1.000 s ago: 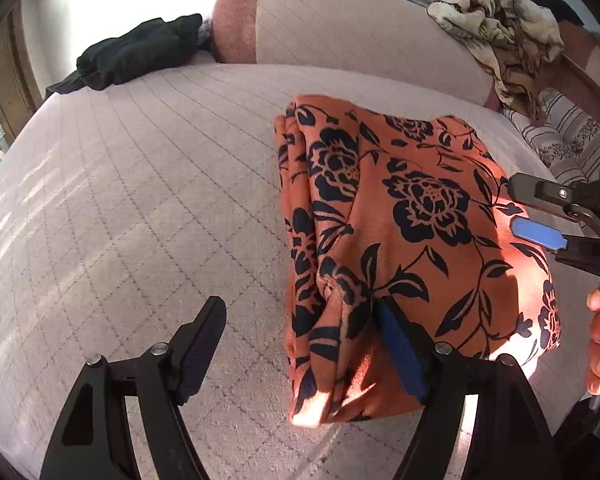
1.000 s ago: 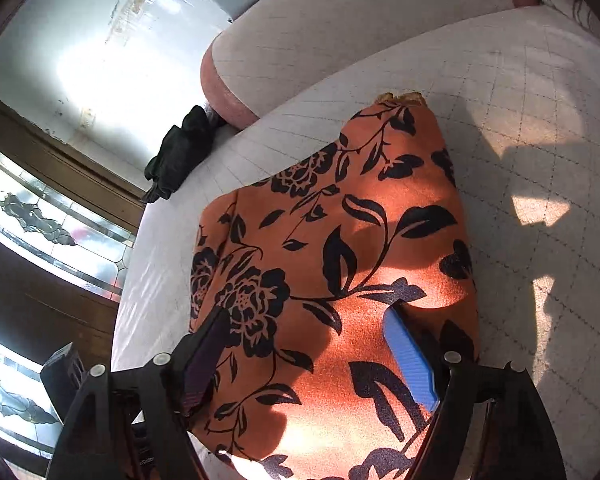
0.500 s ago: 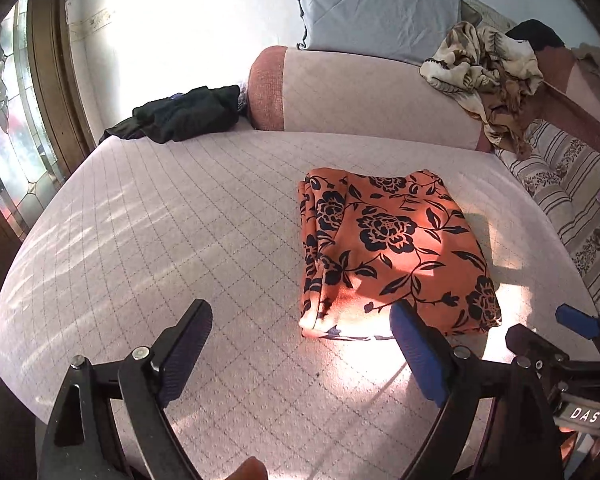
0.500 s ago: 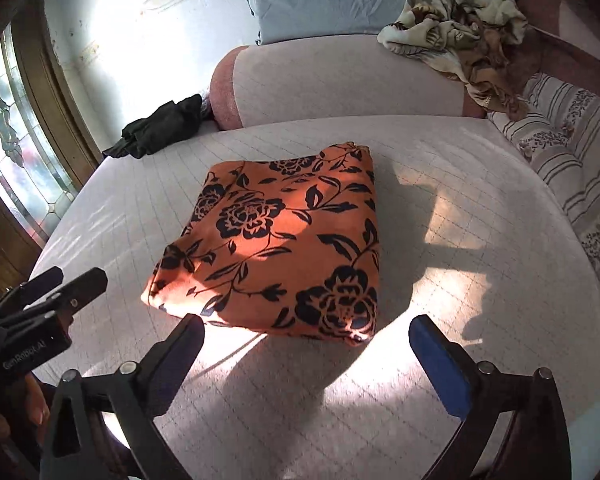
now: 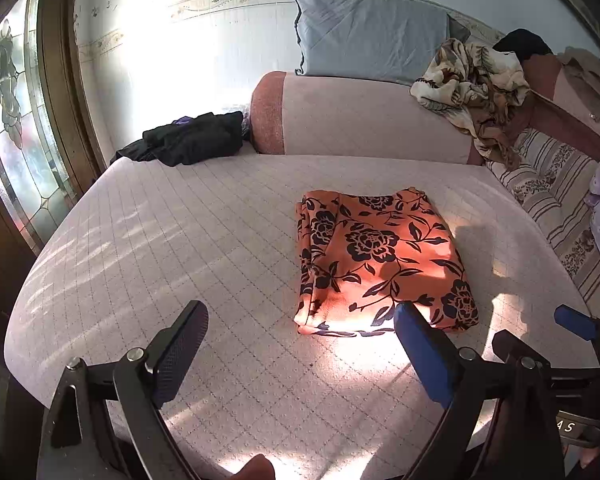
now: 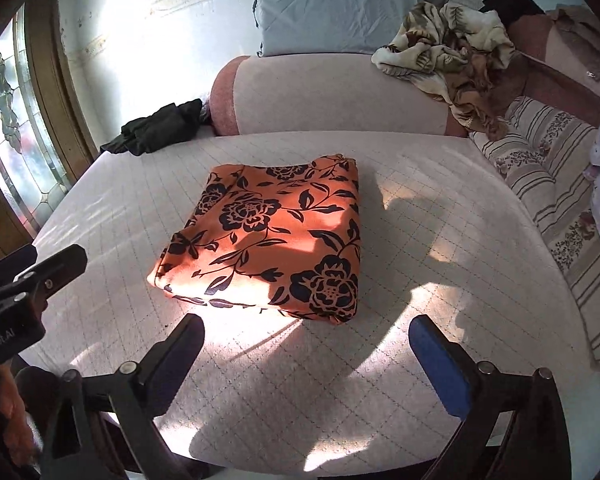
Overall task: Fold small clothes
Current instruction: 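Release the folded top and withdraw both grippers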
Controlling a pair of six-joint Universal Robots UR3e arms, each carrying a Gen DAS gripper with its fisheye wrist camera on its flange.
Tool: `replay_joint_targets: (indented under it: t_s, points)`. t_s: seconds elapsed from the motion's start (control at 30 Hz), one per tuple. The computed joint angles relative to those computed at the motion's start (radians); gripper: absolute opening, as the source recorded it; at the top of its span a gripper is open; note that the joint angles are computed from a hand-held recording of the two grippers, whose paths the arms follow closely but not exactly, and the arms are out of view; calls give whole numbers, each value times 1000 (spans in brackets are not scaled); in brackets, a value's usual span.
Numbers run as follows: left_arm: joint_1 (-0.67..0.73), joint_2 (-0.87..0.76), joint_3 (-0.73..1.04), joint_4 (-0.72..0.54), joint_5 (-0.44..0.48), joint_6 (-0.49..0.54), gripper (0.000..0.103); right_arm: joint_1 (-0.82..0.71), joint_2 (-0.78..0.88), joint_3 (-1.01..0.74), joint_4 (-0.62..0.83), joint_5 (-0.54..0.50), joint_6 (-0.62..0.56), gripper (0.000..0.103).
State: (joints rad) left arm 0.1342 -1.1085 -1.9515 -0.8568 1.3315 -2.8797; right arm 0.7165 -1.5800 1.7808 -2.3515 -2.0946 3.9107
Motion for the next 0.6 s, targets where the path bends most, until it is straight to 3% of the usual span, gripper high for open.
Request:
replay_joint_targets:
  t_s: [0.6]
  points:
    - [-31, -100, 28, 78, -14, -41, 94, -44, 37, -31, -27, 8, -95, 103]
